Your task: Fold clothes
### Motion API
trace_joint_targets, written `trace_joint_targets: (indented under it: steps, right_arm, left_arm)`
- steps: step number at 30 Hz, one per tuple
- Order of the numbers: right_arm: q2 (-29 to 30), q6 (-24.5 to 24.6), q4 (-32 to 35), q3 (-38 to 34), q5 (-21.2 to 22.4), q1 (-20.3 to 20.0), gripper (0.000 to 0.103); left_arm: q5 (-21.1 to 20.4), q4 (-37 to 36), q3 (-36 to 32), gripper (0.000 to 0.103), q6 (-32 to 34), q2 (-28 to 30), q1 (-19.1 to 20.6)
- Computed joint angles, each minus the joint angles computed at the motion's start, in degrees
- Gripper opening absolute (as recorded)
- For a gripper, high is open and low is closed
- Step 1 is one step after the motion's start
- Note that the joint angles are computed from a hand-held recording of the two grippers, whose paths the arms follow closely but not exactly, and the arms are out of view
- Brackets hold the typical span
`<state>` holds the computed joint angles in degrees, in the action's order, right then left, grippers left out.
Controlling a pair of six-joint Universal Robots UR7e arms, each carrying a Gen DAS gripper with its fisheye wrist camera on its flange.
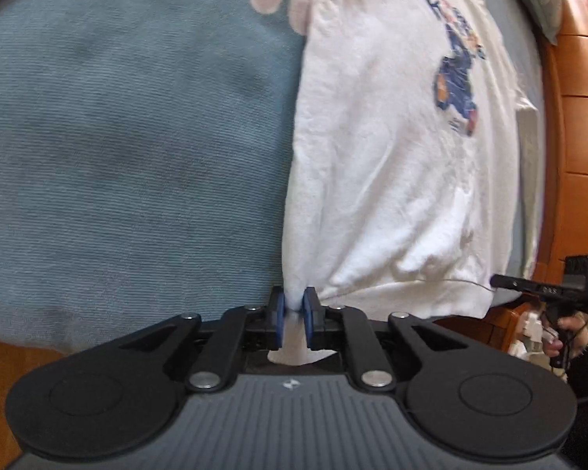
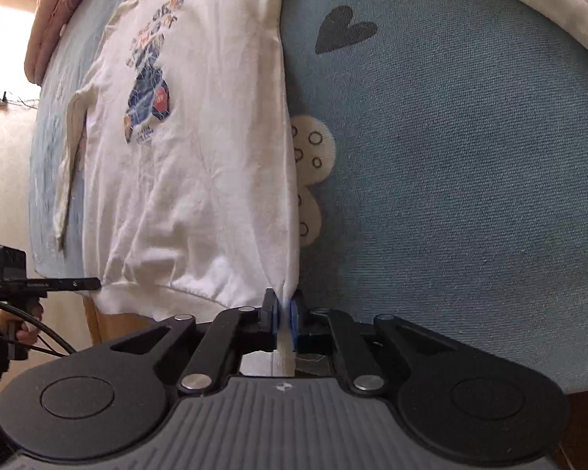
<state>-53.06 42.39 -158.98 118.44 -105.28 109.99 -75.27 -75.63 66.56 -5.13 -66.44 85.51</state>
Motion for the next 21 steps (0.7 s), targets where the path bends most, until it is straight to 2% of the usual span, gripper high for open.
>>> trace_joint_targets:
  steps: [2,3,6,7,10,12,15,17,19,20,21]
  right_arm:
    - [-0.19,0.22,5.65,-1.68,-1.93,0.39,0.024]
    - [-0.63,0.24,5.68,-1.77,-2.81,0.66,0.025]
    - [-1.83,-1.27,0.0,-2.03,-6.95,1.45,0.03]
    - [-1.8,-2.23,-2.32,-2.4,-8.68,1.59,0.03]
    - [0.91,-7.0,-11.4,-5.3,-13.92,0.2,0.03]
    - [4.36,-11.21,-16.25,-9.01,-16.71,-1.3,0.03]
    - [9.6,-15.48,-19.8,-14.58,-19.22,-3.12,0.03]
    - [12.22,-16.35,-18.56,-17.75,-21.29,-3.61,0.03]
    - [14.21,-17.59,-16.17,-20.26,-24.48,-2.95,0.014]
    - [15.08,-18.44,-15.17,-21.36,-26.11,-2.51,0.008]
    - [15.88,-19.45,-13.7,-22.53,-28.49,-1.9,0.007]
  left_arm:
    - [0.91,2.94,-1.29,0.011,0.56,0.52,-0.48]
    - [1.68,3.19,-1.92,0.011,0.59,0.33,-0.89]
    - [3.72,2.97,-3.7,0.014,0.88,-0.11,-2.05]
    - [3.47,0.03,-3.71,0.017,1.38,-0.09,-2.33]
    - [1.25,-7.55,-4.99,0.027,3.99,2.08,-2.59]
    - [-1.06,-10.97,-5.54,0.028,6.52,4.38,-2.9]
    - [-3.81,-14.5,-5.38,0.028,8.99,7.24,-3.37]
    - [-4.41,-15.85,-4.69,0.028,9.8,8.28,-3.76]
    - [-3.1,-16.81,-3.78,0.028,11.39,8.49,-4.46]
    - [-1.56,-17.32,-3.07,0.028,13.4,8.17,-5.0]
    - [-0.03,-17.89,-2.34,0.028,15.44,7.85,-5.54]
